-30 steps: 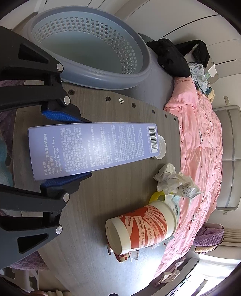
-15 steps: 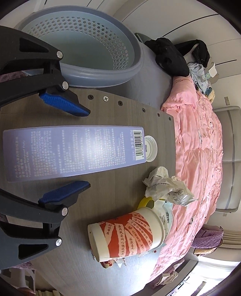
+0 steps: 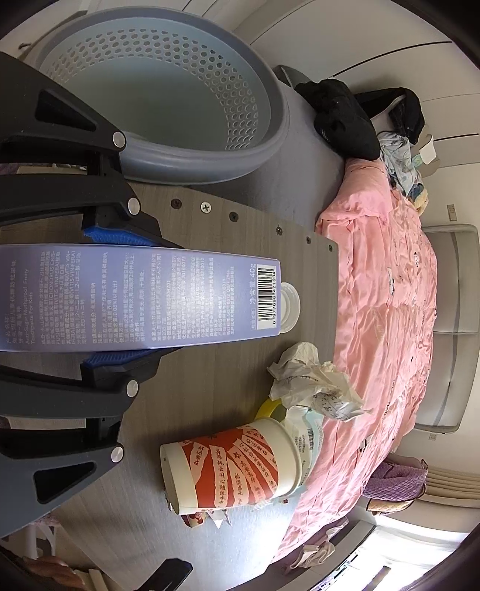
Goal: Collect trash
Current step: 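Close the left tool on the lavender box and lift it, then hold the lavender box in the left tool while the right tool grasps the white card strip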
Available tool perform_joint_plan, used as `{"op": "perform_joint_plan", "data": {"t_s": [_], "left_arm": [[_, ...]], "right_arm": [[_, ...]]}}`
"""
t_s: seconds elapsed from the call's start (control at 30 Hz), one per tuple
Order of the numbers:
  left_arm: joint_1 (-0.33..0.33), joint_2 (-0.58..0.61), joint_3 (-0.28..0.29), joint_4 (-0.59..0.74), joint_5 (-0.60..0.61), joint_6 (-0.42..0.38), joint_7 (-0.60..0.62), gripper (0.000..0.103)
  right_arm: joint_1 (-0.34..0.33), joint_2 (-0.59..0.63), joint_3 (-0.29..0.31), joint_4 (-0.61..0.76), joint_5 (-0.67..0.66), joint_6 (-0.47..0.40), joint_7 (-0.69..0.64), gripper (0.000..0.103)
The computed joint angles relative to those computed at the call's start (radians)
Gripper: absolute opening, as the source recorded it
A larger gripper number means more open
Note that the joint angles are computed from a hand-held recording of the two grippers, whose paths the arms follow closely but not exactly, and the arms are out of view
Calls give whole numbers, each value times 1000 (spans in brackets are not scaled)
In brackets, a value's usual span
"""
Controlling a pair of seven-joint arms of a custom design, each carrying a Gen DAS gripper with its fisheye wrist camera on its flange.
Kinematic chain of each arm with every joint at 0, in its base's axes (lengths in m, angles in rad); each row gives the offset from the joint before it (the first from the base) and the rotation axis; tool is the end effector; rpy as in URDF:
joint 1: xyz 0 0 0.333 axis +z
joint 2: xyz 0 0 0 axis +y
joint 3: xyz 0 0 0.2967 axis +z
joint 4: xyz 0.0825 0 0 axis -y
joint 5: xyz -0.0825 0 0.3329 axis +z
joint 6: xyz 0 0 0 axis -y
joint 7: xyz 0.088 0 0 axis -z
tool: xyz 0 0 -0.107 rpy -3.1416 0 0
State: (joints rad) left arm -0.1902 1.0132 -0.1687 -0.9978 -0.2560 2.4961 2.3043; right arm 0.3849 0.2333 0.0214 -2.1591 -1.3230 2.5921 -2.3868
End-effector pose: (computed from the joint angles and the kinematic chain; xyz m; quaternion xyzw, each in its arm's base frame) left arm 0.7293 -0.2125 0.3040 -0.3554 0.8890 -0.2668 0.1103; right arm 0.4823 0.2275 0.3179 -0.3451 0.8590 -0.2652 0.2694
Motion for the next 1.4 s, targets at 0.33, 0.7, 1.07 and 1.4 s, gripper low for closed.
{"op": "perform_joint_plan", "data": {"t_s": [0.33, 0.7, 1.07, 1.4], "left_arm": [[48, -90, -36, -125, -73, 49, 65, 43], [23, -132, -4, -191, -63, 99, 30, 43], [6, -167, 10, -252, -41, 141, 18, 43], [16, -177, -2, -266, -49, 146, 30, 43]], "right_arm": [[-96, 12, -43, -26, 9, 201, -361, 90], [-149, 84, -65, 31, 159, 322, -898, 90], [-153, 139, -72, 75, 292, 362, -1187, 79], [-115, 133, -97, 44, 411, 426, -1284, 28]]}}
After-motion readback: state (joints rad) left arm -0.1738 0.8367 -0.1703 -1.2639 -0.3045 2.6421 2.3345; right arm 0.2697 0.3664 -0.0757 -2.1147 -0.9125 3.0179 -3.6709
